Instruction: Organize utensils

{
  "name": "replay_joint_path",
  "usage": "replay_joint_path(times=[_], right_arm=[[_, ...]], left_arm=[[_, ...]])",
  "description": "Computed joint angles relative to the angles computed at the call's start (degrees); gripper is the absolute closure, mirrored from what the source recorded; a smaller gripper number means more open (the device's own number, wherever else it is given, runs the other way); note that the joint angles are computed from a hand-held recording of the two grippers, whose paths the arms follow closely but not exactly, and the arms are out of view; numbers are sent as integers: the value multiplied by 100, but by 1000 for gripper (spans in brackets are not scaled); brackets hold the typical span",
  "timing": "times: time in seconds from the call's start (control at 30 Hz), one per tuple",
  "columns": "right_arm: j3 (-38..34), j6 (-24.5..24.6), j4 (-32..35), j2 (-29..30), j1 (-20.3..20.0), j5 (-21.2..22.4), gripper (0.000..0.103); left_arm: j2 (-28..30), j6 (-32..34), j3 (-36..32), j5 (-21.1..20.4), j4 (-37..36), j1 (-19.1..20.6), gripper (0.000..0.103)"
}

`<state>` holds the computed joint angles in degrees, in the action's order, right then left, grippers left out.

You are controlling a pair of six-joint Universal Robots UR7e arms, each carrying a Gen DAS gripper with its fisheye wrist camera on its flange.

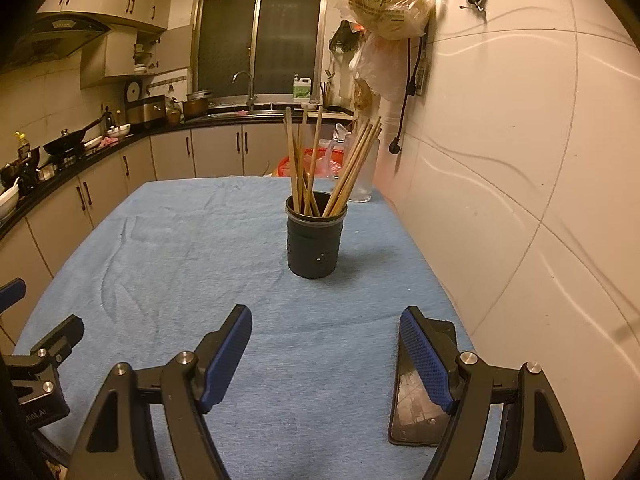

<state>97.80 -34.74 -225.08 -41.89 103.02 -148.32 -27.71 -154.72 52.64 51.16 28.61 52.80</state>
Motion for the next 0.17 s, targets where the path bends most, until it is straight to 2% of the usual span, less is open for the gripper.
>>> replay_joint_path(times=[0.07,0.1,0.17], right_arm=[[25,228,251,-53,-47,88,24],[63,551,595,-131,-111,173,24],[-1,1110,1285,-206,-270,291,24]], left_arm=[[-33,-109,-21,-21,-114,54,2],[28,-182,-178,-28,-11,95,2],[351,-379,-868,45,557,235,2]])
